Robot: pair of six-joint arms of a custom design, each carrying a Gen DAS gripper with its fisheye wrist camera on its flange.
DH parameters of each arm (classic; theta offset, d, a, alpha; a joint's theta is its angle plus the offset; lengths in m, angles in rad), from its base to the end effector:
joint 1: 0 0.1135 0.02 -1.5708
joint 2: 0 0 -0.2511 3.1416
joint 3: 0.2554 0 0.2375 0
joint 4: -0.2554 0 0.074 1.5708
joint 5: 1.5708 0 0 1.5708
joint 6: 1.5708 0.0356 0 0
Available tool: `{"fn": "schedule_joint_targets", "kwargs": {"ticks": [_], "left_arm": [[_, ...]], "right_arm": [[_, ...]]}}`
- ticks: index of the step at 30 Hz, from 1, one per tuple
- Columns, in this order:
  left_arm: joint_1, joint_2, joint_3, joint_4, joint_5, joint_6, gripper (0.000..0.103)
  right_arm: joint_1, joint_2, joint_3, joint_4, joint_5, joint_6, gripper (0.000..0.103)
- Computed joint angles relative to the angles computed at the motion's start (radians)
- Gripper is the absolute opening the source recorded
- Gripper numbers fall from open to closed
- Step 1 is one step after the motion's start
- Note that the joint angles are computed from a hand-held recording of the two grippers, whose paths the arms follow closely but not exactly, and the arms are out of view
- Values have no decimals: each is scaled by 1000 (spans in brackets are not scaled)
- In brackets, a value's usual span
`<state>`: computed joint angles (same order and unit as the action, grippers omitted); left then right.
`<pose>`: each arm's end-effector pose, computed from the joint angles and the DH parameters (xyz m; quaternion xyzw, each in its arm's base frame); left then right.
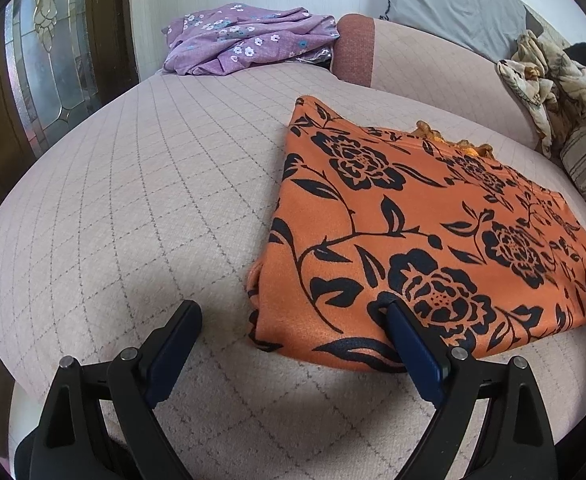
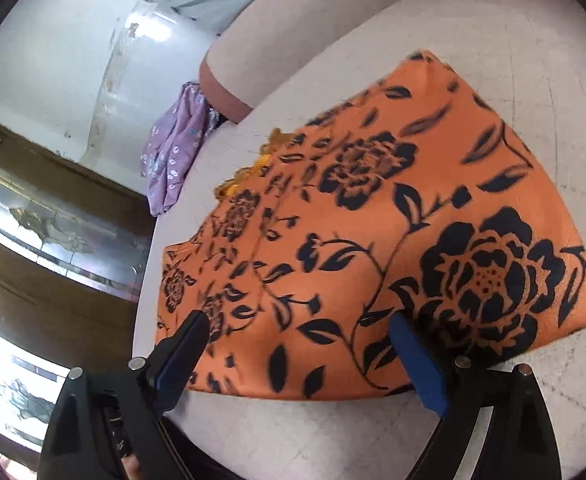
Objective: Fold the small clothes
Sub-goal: 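Grasp the blouse edge with the right gripper and lift it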
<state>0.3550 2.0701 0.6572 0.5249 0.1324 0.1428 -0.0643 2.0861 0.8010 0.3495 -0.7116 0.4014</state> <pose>0.2872 0.1015 0.0317 -0.0775 0.9373 0.0219 0.3391 0.3268 0.0023 0.0472 0.0996 0.8916 0.3753 0.2331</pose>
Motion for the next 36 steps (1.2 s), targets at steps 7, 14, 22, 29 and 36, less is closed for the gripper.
{"fn": "schedule_joint_targets", "kwargs": {"ticks": [7, 14, 22, 29, 36], "left_arm": [[-80, -196, -101, 45, 10, 3, 93], [-257, -141, 27, -90, 11, -79, 93], [-399, -33, 195, -236, -62, -166, 93], [-411, 7, 249, -288, -95, -170, 93], [-396, 25, 274, -321, -101, -180, 93]], "right_arm": [[-35, -92, -145, 50, -39, -4, 93], [-156, -72, -248, 128, -52, 60, 93], [-274, 89, -81, 139, -98, 205, 94], [-255, 116, -59, 193, -94, 255, 94], [-215, 106, -33, 157, -27, 221, 92]]}}
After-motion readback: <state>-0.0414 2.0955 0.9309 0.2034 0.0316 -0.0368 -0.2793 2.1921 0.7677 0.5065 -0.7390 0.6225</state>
